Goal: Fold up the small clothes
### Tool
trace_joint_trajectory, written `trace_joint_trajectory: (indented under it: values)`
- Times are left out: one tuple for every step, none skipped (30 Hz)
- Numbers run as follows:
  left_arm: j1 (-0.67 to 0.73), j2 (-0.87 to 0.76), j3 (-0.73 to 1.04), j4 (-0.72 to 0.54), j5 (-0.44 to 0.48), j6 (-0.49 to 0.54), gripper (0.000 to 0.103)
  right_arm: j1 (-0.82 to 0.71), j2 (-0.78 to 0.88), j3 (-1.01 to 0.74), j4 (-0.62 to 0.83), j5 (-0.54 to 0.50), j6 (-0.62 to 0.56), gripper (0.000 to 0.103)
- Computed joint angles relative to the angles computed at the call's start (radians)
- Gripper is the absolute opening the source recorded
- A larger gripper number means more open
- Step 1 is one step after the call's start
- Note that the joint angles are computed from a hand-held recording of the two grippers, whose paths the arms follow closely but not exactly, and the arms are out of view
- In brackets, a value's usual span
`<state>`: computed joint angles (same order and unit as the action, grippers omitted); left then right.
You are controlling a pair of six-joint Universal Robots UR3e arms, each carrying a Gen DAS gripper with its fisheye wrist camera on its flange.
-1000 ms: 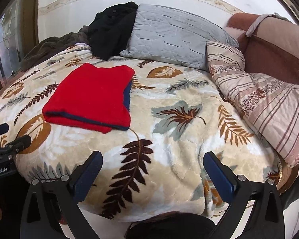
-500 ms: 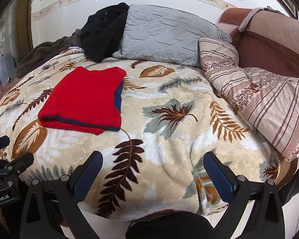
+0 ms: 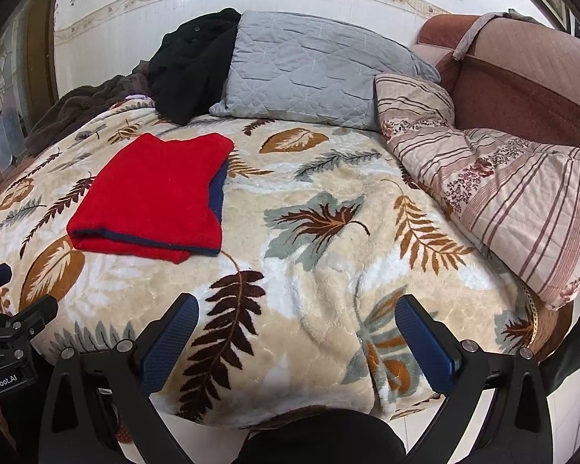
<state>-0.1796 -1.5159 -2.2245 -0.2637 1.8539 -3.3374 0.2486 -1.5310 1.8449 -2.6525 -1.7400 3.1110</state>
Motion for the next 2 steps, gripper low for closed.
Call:
trace_joint_trajectory:
  values:
    - [0.0, -0.001, 0.001, -0.002, -0.001, 0.001, 0.091, 0.002, 0.0, 0.0, 0.0, -0.002, 0.0, 0.102]
    - [0.001, -0.002, 0.004, -0.005, -0.002, 0.001, 0.091, 0.004, -0.002, 0.001, 0.001, -0.004, 0.001, 0.102]
